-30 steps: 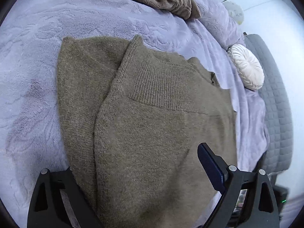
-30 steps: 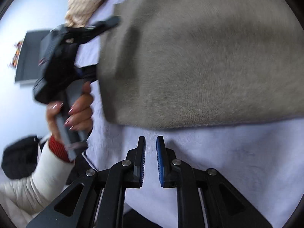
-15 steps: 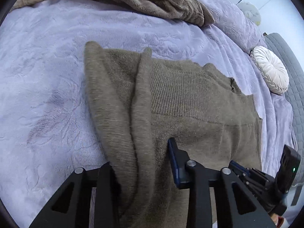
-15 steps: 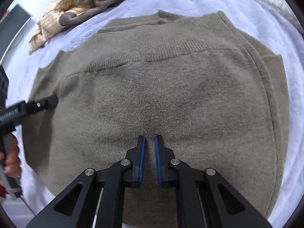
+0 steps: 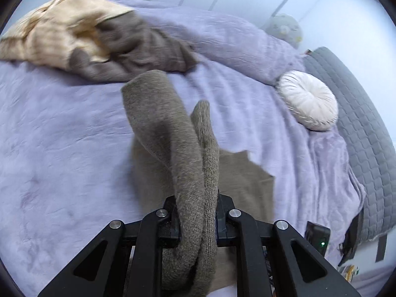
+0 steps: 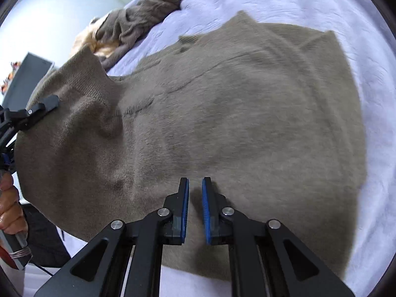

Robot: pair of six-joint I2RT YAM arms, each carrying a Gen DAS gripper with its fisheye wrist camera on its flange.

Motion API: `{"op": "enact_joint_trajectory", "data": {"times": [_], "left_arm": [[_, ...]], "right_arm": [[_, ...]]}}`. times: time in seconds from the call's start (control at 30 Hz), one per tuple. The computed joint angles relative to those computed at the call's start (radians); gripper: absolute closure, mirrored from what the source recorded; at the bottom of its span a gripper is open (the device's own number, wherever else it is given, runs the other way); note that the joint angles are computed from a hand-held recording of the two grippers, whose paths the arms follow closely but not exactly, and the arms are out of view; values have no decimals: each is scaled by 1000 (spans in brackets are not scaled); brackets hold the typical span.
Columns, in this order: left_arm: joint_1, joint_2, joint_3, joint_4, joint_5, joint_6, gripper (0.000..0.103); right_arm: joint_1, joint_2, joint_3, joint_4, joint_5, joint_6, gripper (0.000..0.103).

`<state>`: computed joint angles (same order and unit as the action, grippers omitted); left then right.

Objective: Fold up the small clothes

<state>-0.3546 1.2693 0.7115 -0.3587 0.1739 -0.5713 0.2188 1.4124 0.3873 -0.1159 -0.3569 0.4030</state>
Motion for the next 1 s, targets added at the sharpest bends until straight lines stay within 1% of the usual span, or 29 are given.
{"op": "enact_joint_trajectory", "data": {"times": [0.07, 0.17, 0.27, 0.3, 0.33, 0.37, 0.47, 0.5, 0.53, 0.57, 0.6, 0.63, 0.67, 0.7, 0.73, 0.8, 0.87, 0.9, 0.97, 1.0], "left_arm": [[-101, 97, 77, 44, -28, -36, 86], [-212, 298, 198, 107, -19, -63, 86], [-302, 513, 301, 142, -38, -71, 86], [-314, 561, 314, 155, -28, -84, 86], [-327, 604, 325, 171, -27, -100, 86], [-337, 622, 332, 173, -38, -107, 86], [-351, 604, 314, 181, -54, -105, 85], [-348, 586, 308, 175, -49, -95, 79], [-338, 564, 298, 170, -24, -84, 57], [-336, 543, 291, 163, -20, -83, 27], [-337, 510, 274, 160, -40, -82, 18], [-338, 462, 244, 170, -62, -72, 17], [-328, 417, 216, 173, -52, -42, 17], [-321, 389, 207, 163, -40, -21, 17], [-315, 354, 192, 149, -49, -6, 17], [-296, 296, 150, 135, -92, 14, 17], [-259, 272, 116, 123, -141, 26, 17], [-232, 266, 95, 122, -159, 26, 17], [-161, 286, 63, 115, -184, 9, 17], [-123, 289, 41, 122, -190, 6, 17]], "right_arm": [[-97, -66, -28, -36, -50, -43, 91], [-286, -105, -46, -94, -143, -146, 91], [-478, -9, -37, -108, -268, -246, 90], [-527, 52, -32, -91, -318, -266, 90], [-601, 68, -36, -132, -355, -328, 90], [-625, 115, -35, -110, -393, -335, 90], [-685, 187, -37, -75, -464, -350, 90], [-703, 206, -39, -66, -489, -350, 90], [-731, 227, -34, -71, -514, -363, 90], [-756, 252, -30, -72, -545, -368, 88], [-800, 292, -18, -90, -590, -393, 81], [-835, 336, -10, -91, -644, -398, 67], [-867, 379, -5, -82, -706, -393, 60], [-894, 412, 2, -82, -753, -394, 48], [-915, 439, 10, -84, -799, -391, 41], [-925, 464, 18, -67, -846, -368, 38], [-914, 495, 49, -85, -861, -372, 38], [-919, 512, 77, -146, -856, -421, 38], [-899, 524, 115, -199, -836, -465, 38], [-872, 512, 121, -187, -820, -448, 38]]}}
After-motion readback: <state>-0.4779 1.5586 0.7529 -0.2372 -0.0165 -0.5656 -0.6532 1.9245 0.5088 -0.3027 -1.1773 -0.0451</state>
